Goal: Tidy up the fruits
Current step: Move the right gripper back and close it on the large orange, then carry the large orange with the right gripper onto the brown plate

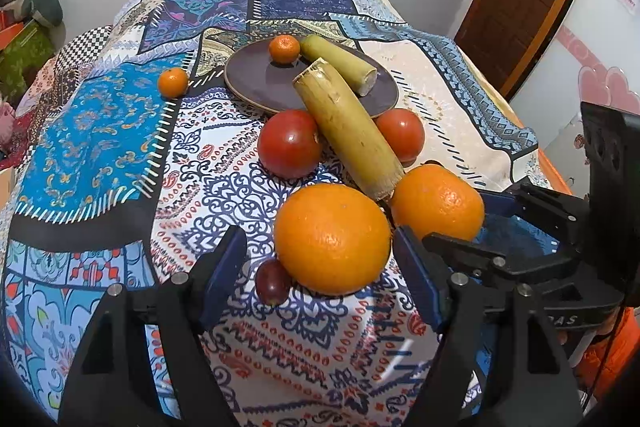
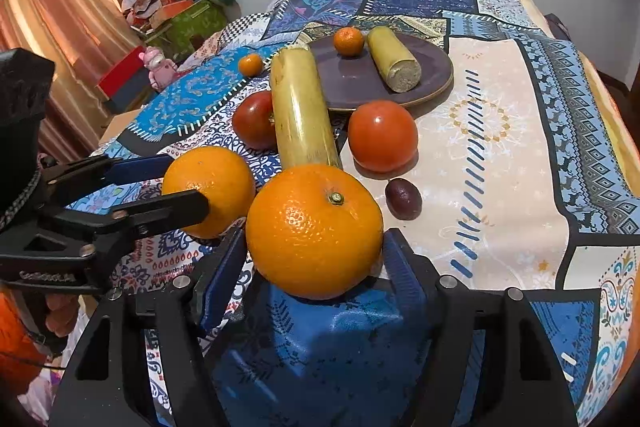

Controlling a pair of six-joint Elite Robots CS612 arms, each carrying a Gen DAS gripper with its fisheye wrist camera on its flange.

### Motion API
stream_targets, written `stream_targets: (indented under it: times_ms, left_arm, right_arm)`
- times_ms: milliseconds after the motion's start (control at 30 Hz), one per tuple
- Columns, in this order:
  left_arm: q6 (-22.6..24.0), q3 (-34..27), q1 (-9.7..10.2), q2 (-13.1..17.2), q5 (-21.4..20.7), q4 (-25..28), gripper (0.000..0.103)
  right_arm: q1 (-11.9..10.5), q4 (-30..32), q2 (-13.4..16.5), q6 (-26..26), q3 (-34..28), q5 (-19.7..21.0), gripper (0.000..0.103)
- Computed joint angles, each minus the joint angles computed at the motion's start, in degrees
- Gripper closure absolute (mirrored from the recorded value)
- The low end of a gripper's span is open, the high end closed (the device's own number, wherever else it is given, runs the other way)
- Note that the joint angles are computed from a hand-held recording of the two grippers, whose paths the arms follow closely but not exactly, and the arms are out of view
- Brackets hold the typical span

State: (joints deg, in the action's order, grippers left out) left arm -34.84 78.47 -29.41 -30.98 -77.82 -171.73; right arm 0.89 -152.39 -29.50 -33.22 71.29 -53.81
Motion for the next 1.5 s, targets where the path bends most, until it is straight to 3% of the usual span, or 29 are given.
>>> stream_targets:
  times_ms: [367, 500, 867, 1233, 1500]
  left_arm:
    - [2.4, -3.0, 0.22, 1.6, -1.5, 2.3, 0.028]
    - [2.3, -3.7, 0.1, 2.0, -0.5, 3.7, 0.037]
    - [0.8, -2.0, 0.16, 1.1, -2.4, 1.1, 0.038]
    - [0.7, -1.2, -0.17, 0.5, -1.7, 0.1, 0.038]
    - [-0.7, -0.3, 0.22, 0.1, -1.9, -1.3, 0.038]
  right_arm:
    - [-1.0, -0.8, -0.8, 0.2, 1.4, 1.9, 0.039]
    - [-1.1, -2.2, -1.1, 0.4, 1.9, 1.9, 0.04]
    - [-1.2, -0.3, -1.8, -2.5, 2.5, 0.5, 0.039]
    - [-0.5, 1.2, 0.1, 0.3, -0.5, 1.5, 0.034]
    - [-0.7, 2.0, 0.8, 2.5, -1.6, 2.7, 0.035]
